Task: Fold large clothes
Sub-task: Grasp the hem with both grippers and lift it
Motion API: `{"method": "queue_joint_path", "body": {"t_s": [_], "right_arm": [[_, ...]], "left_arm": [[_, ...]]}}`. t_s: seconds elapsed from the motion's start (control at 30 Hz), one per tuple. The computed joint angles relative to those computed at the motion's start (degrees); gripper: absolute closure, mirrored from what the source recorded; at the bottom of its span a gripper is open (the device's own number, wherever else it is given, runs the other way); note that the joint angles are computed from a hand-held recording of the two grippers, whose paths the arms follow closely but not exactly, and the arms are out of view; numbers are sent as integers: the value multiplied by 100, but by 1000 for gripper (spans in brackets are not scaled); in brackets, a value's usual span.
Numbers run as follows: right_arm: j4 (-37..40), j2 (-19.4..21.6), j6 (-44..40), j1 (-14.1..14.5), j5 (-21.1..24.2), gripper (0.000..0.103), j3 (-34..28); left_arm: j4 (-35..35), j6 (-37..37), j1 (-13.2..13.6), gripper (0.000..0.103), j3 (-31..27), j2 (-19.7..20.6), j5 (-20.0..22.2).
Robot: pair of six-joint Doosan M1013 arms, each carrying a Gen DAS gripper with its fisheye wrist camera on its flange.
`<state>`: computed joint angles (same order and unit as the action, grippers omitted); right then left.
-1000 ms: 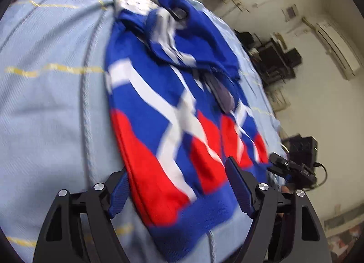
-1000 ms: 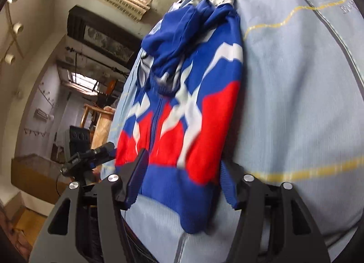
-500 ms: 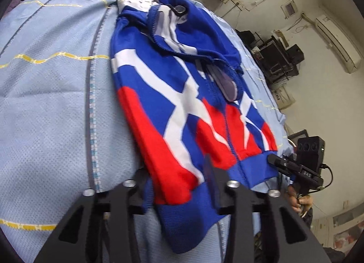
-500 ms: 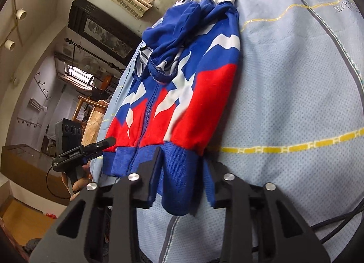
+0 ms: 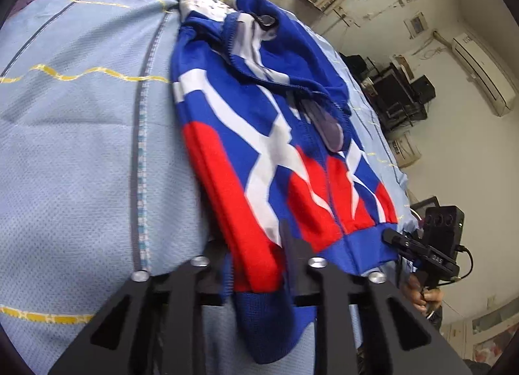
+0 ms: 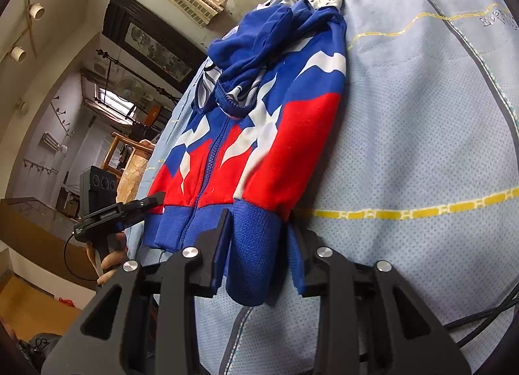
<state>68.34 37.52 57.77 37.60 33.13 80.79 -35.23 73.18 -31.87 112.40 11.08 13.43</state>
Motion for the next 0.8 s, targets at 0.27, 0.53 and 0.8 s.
{"method": "queue_joint_path", "body": {"t_s": [0.27, 0.53, 0.8], "right_arm": [[-155, 12, 342, -23, 98, 76, -61], [675, -20, -311, -91, 224, 82, -93], [1075, 59, -615, -152, 401, 89, -413]], "left_arm": [[-14, -63, 21, 85, 8, -20, 14], [618, -375, 13, 87, -126, -189, -44], [1374, -831, 72, 89, -521, -118, 110]]}}
